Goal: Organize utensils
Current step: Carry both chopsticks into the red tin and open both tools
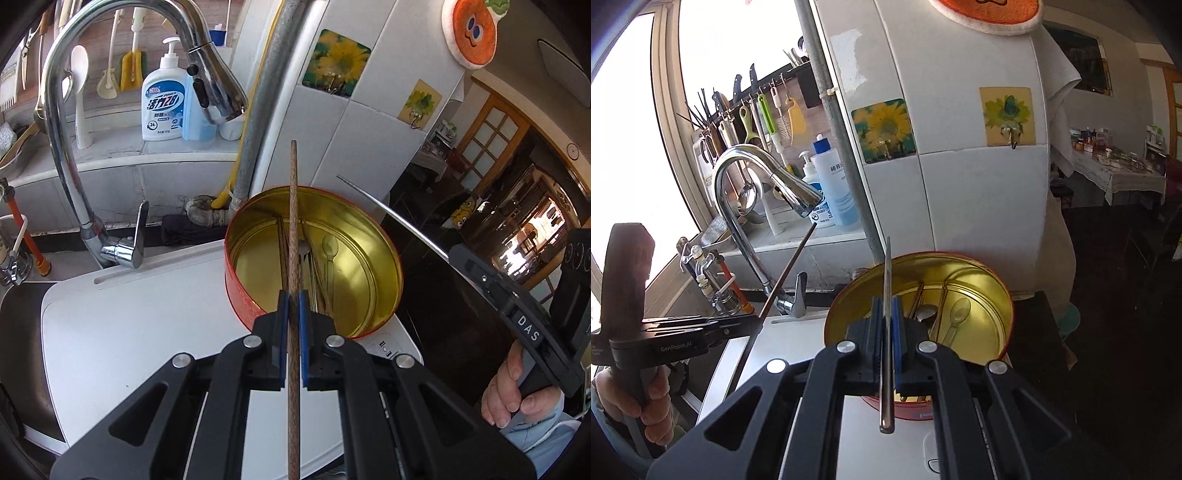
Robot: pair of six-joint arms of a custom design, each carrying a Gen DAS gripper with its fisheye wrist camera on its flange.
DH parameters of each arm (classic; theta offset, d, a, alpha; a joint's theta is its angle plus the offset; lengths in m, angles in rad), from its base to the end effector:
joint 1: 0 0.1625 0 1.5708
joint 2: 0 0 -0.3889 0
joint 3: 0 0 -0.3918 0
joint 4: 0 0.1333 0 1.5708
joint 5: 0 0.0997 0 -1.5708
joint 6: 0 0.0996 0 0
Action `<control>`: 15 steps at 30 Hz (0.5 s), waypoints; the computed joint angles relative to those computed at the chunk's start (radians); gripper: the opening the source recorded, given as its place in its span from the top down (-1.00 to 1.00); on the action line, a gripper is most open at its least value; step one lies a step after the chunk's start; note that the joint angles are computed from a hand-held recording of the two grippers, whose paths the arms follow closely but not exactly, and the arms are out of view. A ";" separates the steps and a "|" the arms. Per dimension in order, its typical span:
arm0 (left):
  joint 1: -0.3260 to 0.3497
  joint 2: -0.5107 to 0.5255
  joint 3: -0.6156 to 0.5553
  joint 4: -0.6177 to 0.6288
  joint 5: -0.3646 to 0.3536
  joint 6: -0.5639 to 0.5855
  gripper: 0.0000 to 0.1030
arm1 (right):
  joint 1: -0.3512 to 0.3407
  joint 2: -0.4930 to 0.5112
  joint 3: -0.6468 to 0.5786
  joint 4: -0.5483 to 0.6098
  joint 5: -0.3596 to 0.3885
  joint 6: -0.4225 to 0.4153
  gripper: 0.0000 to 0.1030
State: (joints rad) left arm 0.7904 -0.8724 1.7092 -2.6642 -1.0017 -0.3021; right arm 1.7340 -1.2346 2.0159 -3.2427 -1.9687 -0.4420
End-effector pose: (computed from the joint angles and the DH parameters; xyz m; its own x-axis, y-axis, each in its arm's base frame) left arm -0.3105 -0.5794 0.1136 -0.8659 0.2685 -0.4221 0.4430 0.8037 -0.3974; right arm 0.1813 -0.5180 0.2735 -0.8227 -0.1322 0.5528 -0.5024 0.6240 -0.5985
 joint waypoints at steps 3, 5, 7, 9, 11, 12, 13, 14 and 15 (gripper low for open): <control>0.021 0.097 -0.140 0.075 -0.028 -0.006 0.89 | -0.020 0.014 -0.046 0.028 0.001 -0.002 0.89; 0.031 0.160 -0.227 0.127 -0.024 -0.005 0.89 | -0.033 0.029 -0.081 0.051 -0.001 -0.002 0.89; 0.039 0.214 -0.305 0.184 -0.015 -0.008 0.89 | -0.051 0.048 -0.127 0.109 0.001 0.008 0.89; 0.047 0.262 -0.376 0.257 0.002 -0.016 0.89 | -0.068 0.073 -0.177 0.186 -0.008 0.031 0.89; 0.052 0.306 -0.436 0.336 0.034 -0.024 0.89 | -0.088 0.099 -0.235 0.305 -0.021 0.065 0.89; 0.055 0.329 -0.470 0.386 0.049 -0.029 0.89 | -0.099 0.111 -0.262 0.365 -0.024 0.079 0.89; 0.060 0.352 -0.503 0.427 0.058 -0.030 0.89 | -0.110 0.125 -0.287 0.419 -0.029 0.092 0.89; 0.063 0.373 -0.532 0.462 0.070 -0.028 0.89 | -0.120 0.139 -0.309 0.456 -0.033 0.105 0.89; 0.066 0.394 -0.562 0.491 0.087 -0.023 0.89 | -0.129 0.152 -0.331 0.489 -0.031 0.117 0.89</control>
